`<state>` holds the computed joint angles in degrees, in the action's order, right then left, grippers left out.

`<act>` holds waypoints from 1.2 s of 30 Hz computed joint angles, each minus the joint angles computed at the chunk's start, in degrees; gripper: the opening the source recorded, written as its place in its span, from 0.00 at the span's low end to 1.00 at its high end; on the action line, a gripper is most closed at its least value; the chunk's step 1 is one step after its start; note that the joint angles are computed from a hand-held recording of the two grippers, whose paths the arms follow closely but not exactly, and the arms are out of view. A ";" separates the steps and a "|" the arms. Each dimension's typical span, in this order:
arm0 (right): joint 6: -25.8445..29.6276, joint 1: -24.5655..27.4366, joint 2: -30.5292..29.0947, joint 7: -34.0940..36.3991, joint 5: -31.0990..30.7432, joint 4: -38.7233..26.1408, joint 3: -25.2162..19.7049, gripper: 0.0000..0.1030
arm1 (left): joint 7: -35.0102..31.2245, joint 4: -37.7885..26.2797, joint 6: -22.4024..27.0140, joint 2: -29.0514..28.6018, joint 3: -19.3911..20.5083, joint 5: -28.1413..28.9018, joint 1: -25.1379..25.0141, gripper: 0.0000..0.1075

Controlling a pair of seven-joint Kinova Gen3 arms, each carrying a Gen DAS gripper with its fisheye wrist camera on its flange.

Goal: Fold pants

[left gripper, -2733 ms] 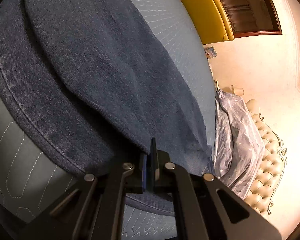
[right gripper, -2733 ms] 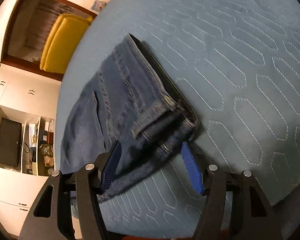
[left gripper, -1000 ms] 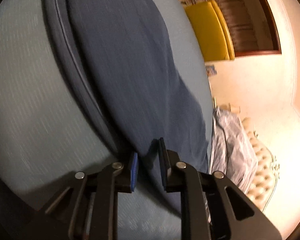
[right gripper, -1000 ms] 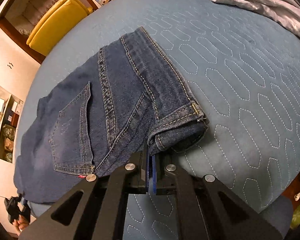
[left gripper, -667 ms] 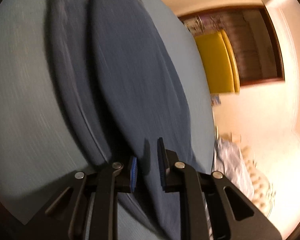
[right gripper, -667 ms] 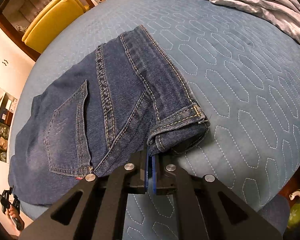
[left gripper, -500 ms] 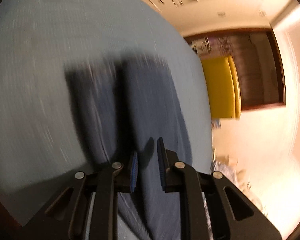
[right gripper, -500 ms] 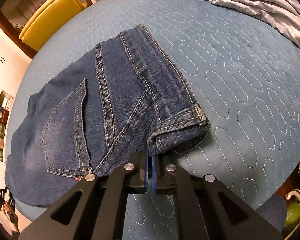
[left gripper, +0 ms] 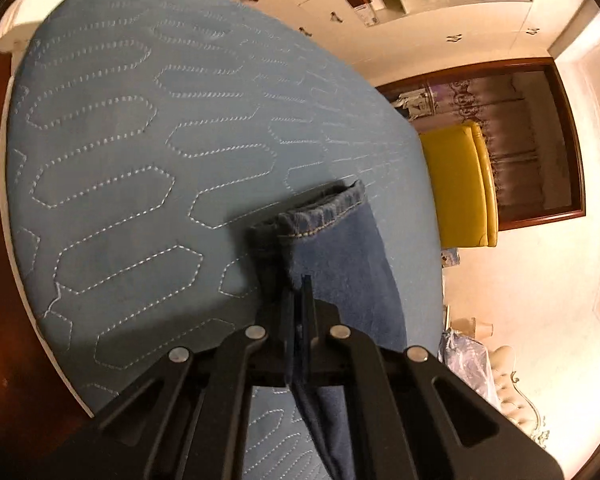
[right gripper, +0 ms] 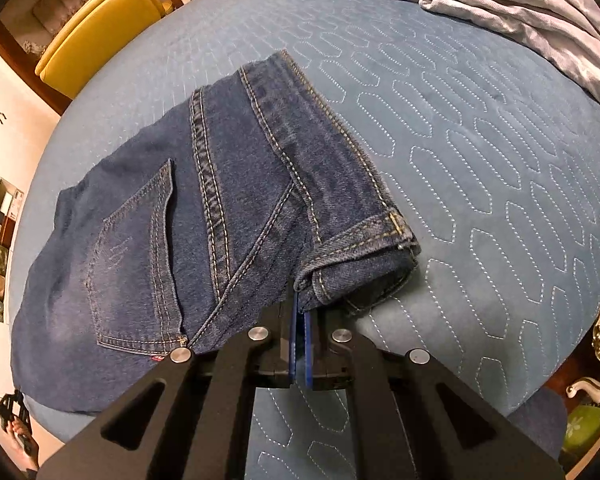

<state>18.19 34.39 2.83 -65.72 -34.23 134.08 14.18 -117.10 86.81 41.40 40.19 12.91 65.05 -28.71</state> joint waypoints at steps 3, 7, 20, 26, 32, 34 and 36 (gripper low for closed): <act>0.25 0.44 0.32 1.49 -1.12 0.00 -0.03 0.01 | 2.27 -0.53 -0.15 0.05 -1.44 -0.79 1.60 0.02; 0.07 2.73 0.44 0.95 -0.56 -0.09 -2.66 0.01 | 1.39 0.28 -0.90 -0.18 -0.60 -0.57 0.90 0.02; 4.73 1.77 0.61 1.73 1.98 -2.40 0.32 0.00 | 8.16 -4.34 1.41 0.81 2.39 -13.81 -1.54 0.03; 3.36 1.81 -0.70 -3.44 8.65 -1.95 -2.06 0.02 | 17.96 -1.59 -7.41 -7.00 -7.65 -26.55 9.25 0.34; 6.15 13.29 -4.43 -10.75 16.58 -2.17 -15.92 0.38 | 8.19 -2.67 -18.00 -9.91 -8.45 -40.24 22.70 0.39; 6.19 16.64 -6.34 -14.86 21.24 -1.73 -21.23 0.59 | 3.53 -6.78 -15.75 -7.43 -3.39 -44.90 24.54 0.39; 4.59 21.32 -10.08 -17.14 25.90 -0.19 -26.54 0.74 | -1.13 -11.92 -11.09 -3.48 1.91 -48.66 24.69 0.39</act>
